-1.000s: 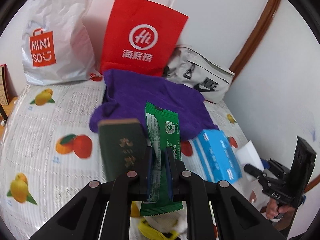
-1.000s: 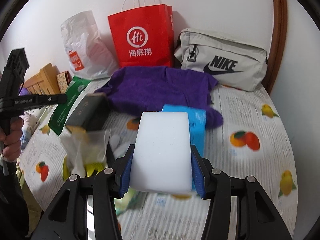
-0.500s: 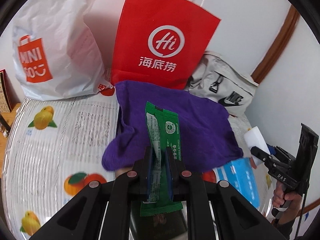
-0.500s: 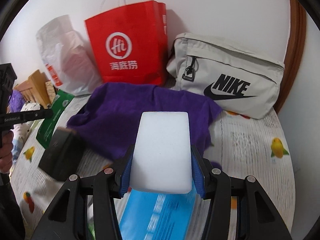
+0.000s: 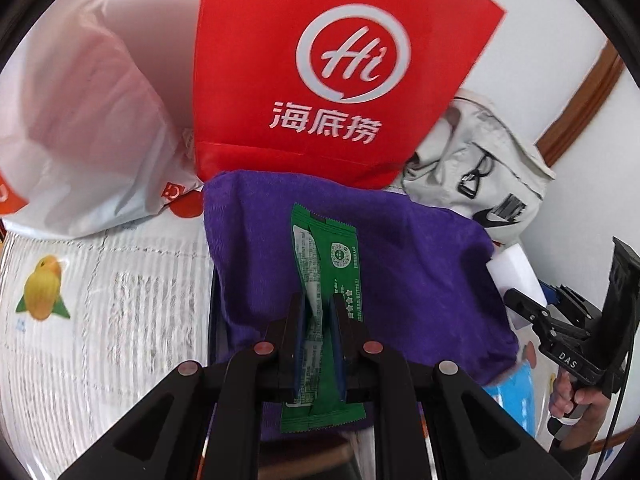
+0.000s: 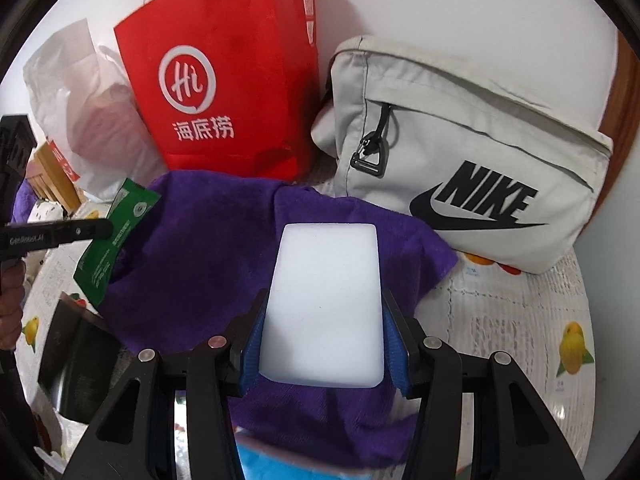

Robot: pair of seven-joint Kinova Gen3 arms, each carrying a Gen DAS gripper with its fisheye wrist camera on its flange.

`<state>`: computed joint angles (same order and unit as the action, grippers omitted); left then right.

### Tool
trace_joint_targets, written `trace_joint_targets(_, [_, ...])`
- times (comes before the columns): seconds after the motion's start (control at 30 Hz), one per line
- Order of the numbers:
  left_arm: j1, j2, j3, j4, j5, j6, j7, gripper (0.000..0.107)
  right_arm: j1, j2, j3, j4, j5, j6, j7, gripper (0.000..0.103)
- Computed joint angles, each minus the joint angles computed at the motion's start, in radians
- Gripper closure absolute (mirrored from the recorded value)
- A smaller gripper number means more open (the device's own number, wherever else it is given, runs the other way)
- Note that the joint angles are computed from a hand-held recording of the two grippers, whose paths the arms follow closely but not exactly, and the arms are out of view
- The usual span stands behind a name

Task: Organize soft objects
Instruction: 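Carry the sponge and green packet onto the purple towel and open both grippers, then grasp the white tissue with the left gripper while the right gripper moves back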

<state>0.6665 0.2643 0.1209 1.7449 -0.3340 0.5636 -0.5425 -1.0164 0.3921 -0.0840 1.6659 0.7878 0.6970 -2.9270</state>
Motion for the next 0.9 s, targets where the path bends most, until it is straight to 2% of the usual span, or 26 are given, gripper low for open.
trace_joint_targets(0.17, [-0.044,0.063,0.011,-0.060,0.064,0.036,-0.077,0.095,0.055,0.043,-0.008,-0.040,-0.070,-0.018,0.101,0.052])
trace_joint_targets(0.4, [-0.054,0.126,0.001,-0.119,0.114,0.087,-0.136,0.094,0.097,0.091,0.011,-0.077,-0.185,-0.052,0.223,0.052])
trace_joint_targets(0.6, [-0.053,0.141,-0.011,-0.133,0.138,0.094,-0.166,0.094,0.120,0.107,0.009,-0.104,-0.283,-0.053,0.340,0.050])
trace_joint_targets(0.67, [-0.046,0.141,-0.015,-0.142,0.138,0.113,-0.167,0.079,0.120,0.111,0.012,-0.114,-0.307,-0.045,0.365,0.046])
trace_joint_targets(0.73, [-0.031,0.131,-0.026,-0.137,0.121,0.116,-0.154,0.073,0.110,0.114,0.023,-0.123,-0.317,-0.031,0.374,0.030])
trace_joint_targets(0.8, [-0.010,0.108,-0.034,-0.126,0.092,0.129,-0.136,0.070,0.089,0.108,0.039,-0.117,-0.306,-0.034,0.362,0.026])
trace_joint_targets(0.9, [0.033,0.067,-0.046,-0.100,0.026,0.145,-0.075,0.059,0.077,0.095,0.044,-0.111,-0.303,-0.031,0.346,0.026])
